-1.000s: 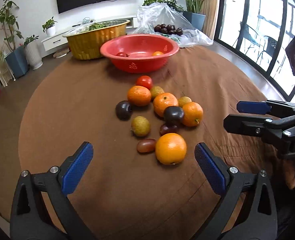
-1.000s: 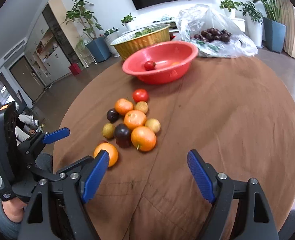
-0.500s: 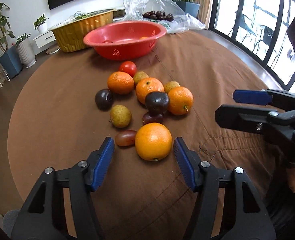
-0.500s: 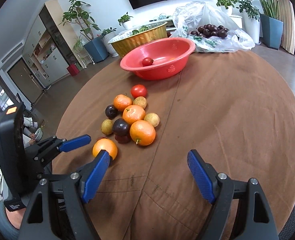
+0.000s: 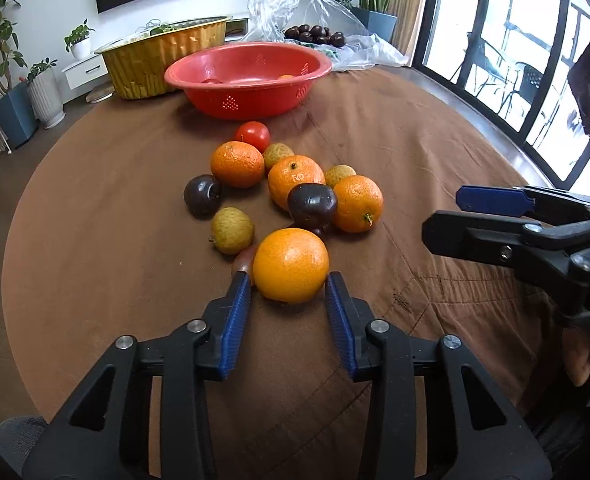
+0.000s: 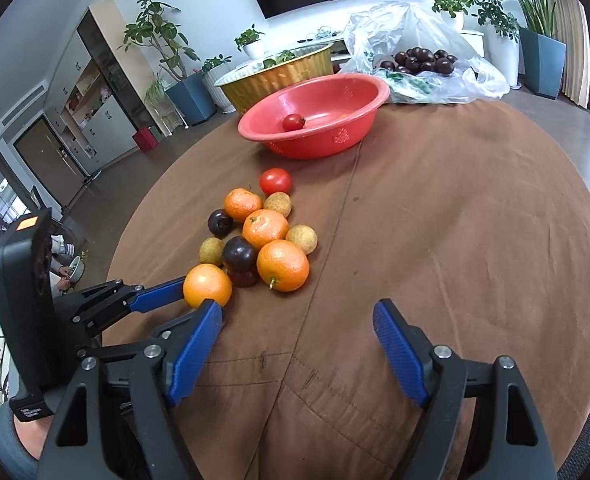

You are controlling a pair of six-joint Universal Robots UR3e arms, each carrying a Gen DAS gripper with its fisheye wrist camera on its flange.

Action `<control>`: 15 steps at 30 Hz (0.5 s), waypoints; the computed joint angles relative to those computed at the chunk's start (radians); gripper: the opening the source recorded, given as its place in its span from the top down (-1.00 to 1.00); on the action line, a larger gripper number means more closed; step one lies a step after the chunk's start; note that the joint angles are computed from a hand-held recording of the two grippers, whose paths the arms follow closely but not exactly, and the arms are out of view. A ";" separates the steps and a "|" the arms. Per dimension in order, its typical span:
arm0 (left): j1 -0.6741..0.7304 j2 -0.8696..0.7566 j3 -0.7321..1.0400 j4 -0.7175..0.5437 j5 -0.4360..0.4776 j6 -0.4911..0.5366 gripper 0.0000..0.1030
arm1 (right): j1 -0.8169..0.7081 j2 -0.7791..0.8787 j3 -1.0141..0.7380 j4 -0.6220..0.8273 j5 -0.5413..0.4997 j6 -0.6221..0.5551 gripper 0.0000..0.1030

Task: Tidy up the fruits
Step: 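Grasp a large orange with the left tool while the right tool grasps a tangerine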

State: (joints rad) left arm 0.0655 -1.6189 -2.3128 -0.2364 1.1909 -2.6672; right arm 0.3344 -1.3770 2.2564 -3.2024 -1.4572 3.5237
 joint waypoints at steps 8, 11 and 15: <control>0.002 0.001 0.007 -0.003 -0.008 -0.002 0.15 | 0.019 0.026 -0.039 0.032 -0.007 -0.006 -0.53; -0.008 -0.004 0.013 -0.003 -0.011 0.002 -0.07 | 0.014 0.026 -0.039 0.032 -0.005 -0.007 -0.53; -0.026 -0.018 0.016 0.018 0.005 0.007 -0.07 | 0.008 0.026 -0.032 0.025 0.001 -0.008 -0.53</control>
State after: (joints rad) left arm 0.0398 -1.6365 -2.2969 -0.2187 1.1962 -2.6598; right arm 0.3425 -1.3511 2.2242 -3.1773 -1.4562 3.5152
